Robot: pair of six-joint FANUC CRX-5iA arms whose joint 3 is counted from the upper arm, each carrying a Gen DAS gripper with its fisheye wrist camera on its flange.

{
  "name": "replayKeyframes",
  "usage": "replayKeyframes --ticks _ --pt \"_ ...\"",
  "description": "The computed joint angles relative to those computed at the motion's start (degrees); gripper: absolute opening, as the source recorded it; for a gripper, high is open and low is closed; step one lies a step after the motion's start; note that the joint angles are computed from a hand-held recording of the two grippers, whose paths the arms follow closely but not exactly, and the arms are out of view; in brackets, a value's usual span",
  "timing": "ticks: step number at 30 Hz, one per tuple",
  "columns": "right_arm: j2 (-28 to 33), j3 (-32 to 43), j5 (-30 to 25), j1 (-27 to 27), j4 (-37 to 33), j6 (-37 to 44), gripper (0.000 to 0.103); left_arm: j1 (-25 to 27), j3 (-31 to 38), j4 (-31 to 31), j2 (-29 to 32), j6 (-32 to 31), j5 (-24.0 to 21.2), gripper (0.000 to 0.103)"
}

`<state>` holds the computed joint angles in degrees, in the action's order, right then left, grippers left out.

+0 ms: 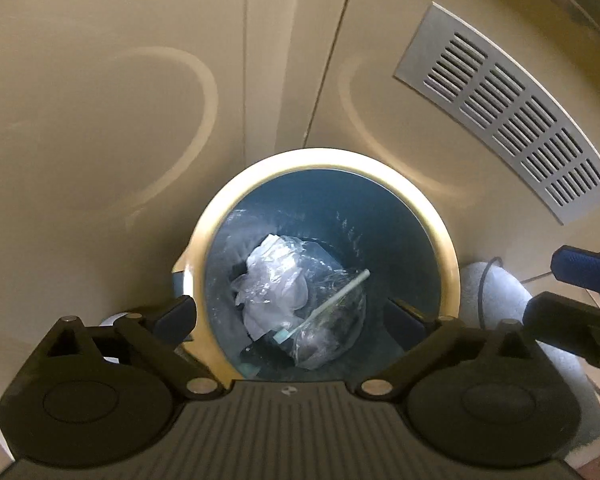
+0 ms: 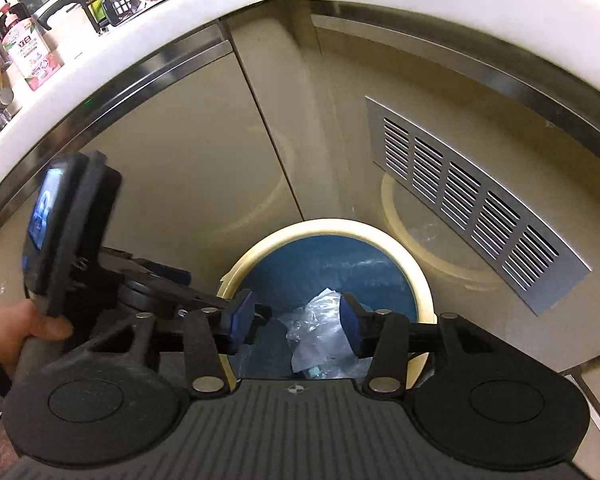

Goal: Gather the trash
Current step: 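Raise both open tools from the bin back toward the grey mat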

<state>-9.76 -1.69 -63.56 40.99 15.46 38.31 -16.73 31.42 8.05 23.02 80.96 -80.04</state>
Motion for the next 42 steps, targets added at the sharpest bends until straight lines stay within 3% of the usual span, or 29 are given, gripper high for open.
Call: replayKeyframes --ticks 9,23,29,33,42 --pt "-1.46 0.34 -1.49 2.32 3.60 -3.23 0.076 0.34 4.64 -1.60 -1.49 4.01 -5.25 0.103" --pt "-7.83 -3.10 -6.05 9.55 17.70 -14.99 0.090 -1.49 11.69 -2.52 -6.24 1.47 -7.77 0.103" --pt "-9.87 -4.61 -7.40 12.58 22.66 -17.61 0.097 -1.68 13.78 0.03 -7.22 2.21 -8.87 0.103" --pt "-10.59 -5.11 -9.35 13.99 25.09 -19.95 0.103 -1.88 18.34 0.55 -5.89 3.53 -11.84 0.103" --pt "-10.90 -3.64 -12.04 14.37 28.60 -25.10 0.103 -3.15 29.67 -3.46 -2.93 3.88 -15.30 0.103"
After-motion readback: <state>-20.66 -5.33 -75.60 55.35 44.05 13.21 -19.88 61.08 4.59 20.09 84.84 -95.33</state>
